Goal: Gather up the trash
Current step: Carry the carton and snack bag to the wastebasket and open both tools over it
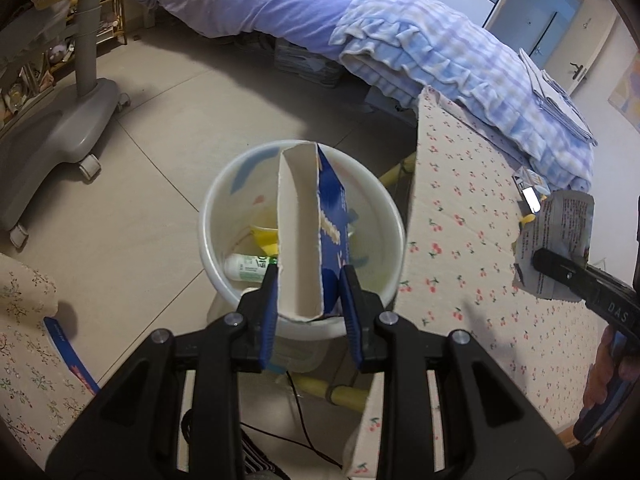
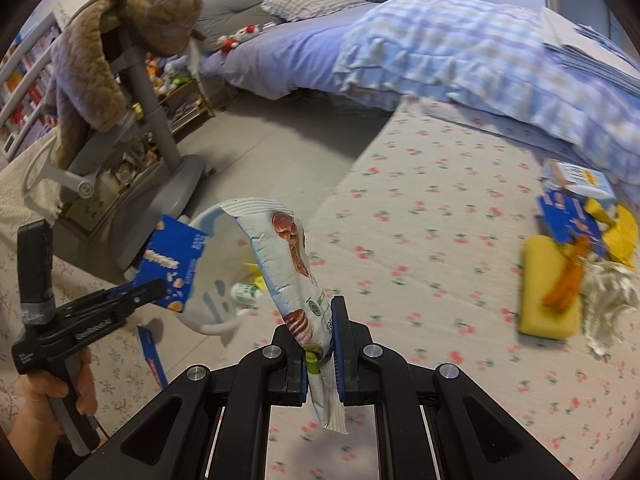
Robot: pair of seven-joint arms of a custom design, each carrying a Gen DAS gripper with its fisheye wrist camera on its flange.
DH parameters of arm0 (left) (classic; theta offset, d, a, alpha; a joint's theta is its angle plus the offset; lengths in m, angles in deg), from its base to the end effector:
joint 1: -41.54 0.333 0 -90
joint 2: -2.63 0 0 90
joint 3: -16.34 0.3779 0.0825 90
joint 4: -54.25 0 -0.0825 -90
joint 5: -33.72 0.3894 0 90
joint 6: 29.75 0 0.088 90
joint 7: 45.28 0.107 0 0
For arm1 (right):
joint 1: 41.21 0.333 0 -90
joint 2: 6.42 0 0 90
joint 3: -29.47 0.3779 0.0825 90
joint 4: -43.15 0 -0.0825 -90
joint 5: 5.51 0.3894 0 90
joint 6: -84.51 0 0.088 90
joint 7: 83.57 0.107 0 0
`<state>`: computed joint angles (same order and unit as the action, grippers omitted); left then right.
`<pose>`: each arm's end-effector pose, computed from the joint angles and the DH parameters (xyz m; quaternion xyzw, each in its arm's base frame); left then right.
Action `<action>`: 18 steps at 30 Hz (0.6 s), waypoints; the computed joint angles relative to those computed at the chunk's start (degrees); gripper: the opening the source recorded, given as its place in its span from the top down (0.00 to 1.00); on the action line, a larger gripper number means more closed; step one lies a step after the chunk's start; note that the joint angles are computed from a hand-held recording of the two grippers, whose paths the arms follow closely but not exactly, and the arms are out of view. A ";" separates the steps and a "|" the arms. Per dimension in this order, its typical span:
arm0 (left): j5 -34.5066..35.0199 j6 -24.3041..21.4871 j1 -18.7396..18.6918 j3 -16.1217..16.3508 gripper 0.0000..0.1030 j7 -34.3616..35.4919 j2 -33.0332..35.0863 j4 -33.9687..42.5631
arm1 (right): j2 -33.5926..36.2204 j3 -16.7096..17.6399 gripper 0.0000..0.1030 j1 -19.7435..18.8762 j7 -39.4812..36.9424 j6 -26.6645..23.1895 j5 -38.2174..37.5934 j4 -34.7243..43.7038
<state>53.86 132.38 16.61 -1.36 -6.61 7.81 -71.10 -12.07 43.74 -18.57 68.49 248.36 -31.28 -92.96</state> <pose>0.4284 -0.4122 0.4671 -0.6275 0.7247 -0.2748 0.0750 0.4029 0.3361 0.4800 -0.6608 0.6852 -0.1101 0.2857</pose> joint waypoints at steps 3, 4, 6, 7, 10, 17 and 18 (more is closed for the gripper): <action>1.18 -0.28 0.17 0.48 0.67 -0.19 0.35 0.18 | 2.55 -0.13 0.90 0.70 0.05 0.90 -0.36 2.02; 0.96 -1.47 0.25 0.50 0.57 -0.13 0.47 0.47 | 3.44 -0.42 0.90 1.13 0.04 1.27 -0.53 2.71; 0.64 -4.94 0.13 0.74 0.37 -2.37 0.47 1.15 | 4.92 -1.24 0.90 2.25 -0.03 1.35 -0.77 4.04; 1.97 -5.64 -0.07 1.12 0.26 -4.86 0.21 1.07 | 5.76 -1.69 0.90 2.89 -0.14 1.31 -0.77 4.85; 9.35 -9.39 -0.69 2.00 0.15 -13.29 -1.05 1.37 | 7.84 -3.27 0.90 4.80 -1.47 1.97 0.54 6.60; 13.06 -14.86 0.77 1.02 0.05 -15.24 -3.61 0.74 | 12.41 -6.57 0.89 8.70 -5.32 2.34 4.02 10.72; 11.71 -14.87 1.06 0.92 0.05 -14.61 -3.67 0.60 | 12.80 -6.96 0.89 9.18 -5.83 2.38 4.83 11.04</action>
